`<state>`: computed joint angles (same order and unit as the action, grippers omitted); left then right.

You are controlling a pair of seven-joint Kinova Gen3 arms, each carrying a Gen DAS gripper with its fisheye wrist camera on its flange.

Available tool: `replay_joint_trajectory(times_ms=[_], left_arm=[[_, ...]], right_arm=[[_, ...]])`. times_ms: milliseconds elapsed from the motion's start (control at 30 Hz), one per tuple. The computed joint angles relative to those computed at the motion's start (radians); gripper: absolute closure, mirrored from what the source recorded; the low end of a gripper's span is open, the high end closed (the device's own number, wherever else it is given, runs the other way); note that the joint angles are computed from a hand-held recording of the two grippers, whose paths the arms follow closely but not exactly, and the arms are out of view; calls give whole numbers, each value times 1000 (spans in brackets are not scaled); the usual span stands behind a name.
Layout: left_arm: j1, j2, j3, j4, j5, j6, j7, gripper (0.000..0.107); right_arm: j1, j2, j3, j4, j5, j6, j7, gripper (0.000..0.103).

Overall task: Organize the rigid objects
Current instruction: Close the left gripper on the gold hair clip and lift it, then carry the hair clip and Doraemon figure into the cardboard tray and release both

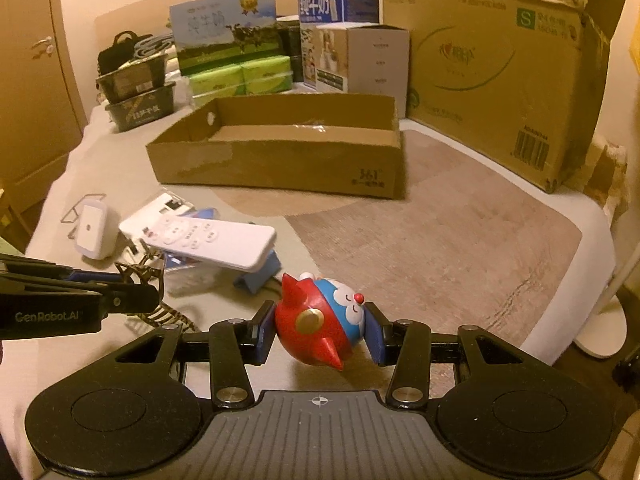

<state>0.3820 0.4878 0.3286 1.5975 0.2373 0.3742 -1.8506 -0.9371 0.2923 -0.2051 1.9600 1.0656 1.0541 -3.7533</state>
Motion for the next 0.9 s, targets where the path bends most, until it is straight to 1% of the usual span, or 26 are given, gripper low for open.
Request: replay_joint_trajectory(times_ms=[233,533,733,900], left_arm=[[-45,-37,28,32,31,-26,-29,83],[-97,-72,54,52,75,-35,-82,83],[-123,-83,62,42,102,-30,-121,83],[-128,-75,53,8,111,-19,-143,83]], right_arm=[[-21,6,-3,-46,9,49,31,57],[-38,16,0,-99,27,90,71,57],[-41,20,6,-131,40,103,106,57],[-24,17,15,-153,50,87,137,57]])
